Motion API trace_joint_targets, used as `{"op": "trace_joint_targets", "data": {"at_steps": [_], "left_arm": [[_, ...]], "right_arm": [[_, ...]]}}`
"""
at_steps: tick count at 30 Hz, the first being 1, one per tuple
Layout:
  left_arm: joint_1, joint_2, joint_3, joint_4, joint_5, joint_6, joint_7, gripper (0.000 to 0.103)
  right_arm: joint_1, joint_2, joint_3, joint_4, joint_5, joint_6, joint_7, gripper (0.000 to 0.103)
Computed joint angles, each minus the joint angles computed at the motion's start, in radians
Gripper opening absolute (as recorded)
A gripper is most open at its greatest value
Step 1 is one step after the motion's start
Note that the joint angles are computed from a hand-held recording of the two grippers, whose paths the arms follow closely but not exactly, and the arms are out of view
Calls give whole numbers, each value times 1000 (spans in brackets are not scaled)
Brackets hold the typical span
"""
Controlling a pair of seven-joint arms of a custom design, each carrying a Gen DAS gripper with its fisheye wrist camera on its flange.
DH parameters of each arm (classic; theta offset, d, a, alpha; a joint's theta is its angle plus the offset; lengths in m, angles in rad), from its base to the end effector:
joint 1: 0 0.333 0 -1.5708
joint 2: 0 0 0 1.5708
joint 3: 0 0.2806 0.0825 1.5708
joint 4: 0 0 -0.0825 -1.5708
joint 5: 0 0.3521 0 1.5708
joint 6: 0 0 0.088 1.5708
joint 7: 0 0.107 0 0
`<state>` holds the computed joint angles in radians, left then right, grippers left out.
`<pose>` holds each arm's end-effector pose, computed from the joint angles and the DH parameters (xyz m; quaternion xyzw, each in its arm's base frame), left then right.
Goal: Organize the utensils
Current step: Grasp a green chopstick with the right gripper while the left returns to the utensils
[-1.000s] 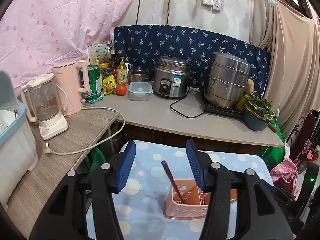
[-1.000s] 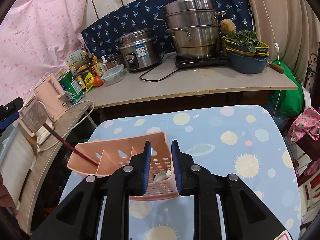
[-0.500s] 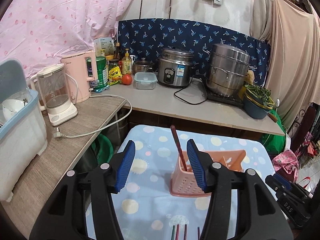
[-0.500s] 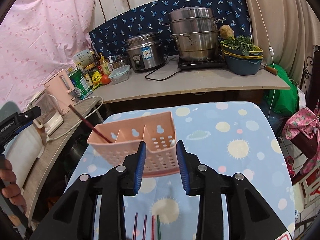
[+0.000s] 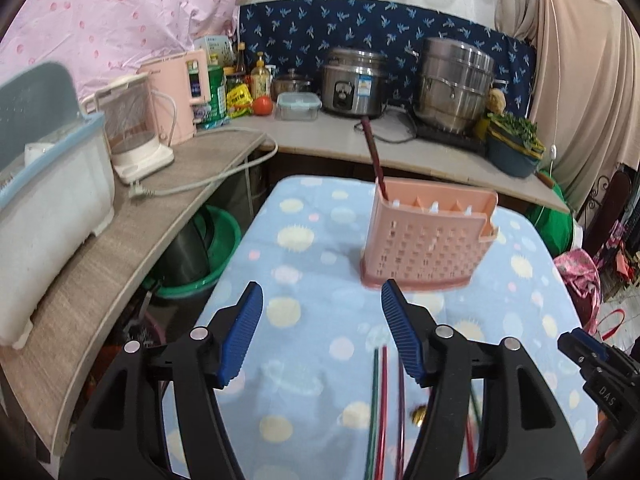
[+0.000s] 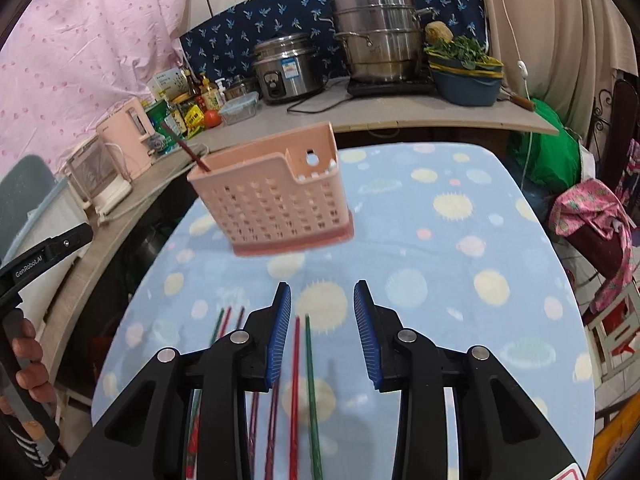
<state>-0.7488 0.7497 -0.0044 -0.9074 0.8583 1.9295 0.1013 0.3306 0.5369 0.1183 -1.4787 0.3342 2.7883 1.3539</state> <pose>0.5657 -0.4567 0.4784 -0.7828 0.4565 -0.2464 0.3438 0.6482 0.2756 0.4385 -0.7547 0.5241 -0.1225 0.3752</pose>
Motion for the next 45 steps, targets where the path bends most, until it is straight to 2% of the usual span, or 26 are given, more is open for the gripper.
{"op": "trace_joint_targets", "data": {"at_steps": [4, 10, 16, 22, 28, 34, 39, 41, 45], "left_arm": [[-1, -75, -28, -161, 3, 39, -65, 59], [21, -144, -88, -344, -11, 97, -143, 59], [26, -146, -120, -399, -34, 95, -175, 59], [27, -152, -138, -442, -56, 120, -197, 59], [23, -146, -150, -458, -77, 135, -198, 59], [21, -142, -159, -472, -100, 162, -187, 59], [5, -128, -160, -460, -104, 173, -167, 64], [3, -120, -162, -454, -111, 182, -158, 64], [-5, -101, -160, -434, -125, 195, -141, 64]], "right_arm": [[-13, -82, 13, -156, 31, 35, -26, 33], [18, -181, -10, -366, 1, 126, -15, 33], [46, -225, -27, -488, -55, 170, 17, 33], [28, -234, 0, -534, -29, 158, 7, 33], [36, -232, 2, -559, -29, 156, 13, 31], [55, -226, -17, -572, -56, 154, 33, 20], [60, -229, -28, -587, -82, 175, 51, 9], [35, -228, -3, -587, -53, 175, 26, 8], [40, -231, -7, -593, -53, 181, 27, 8]]}}
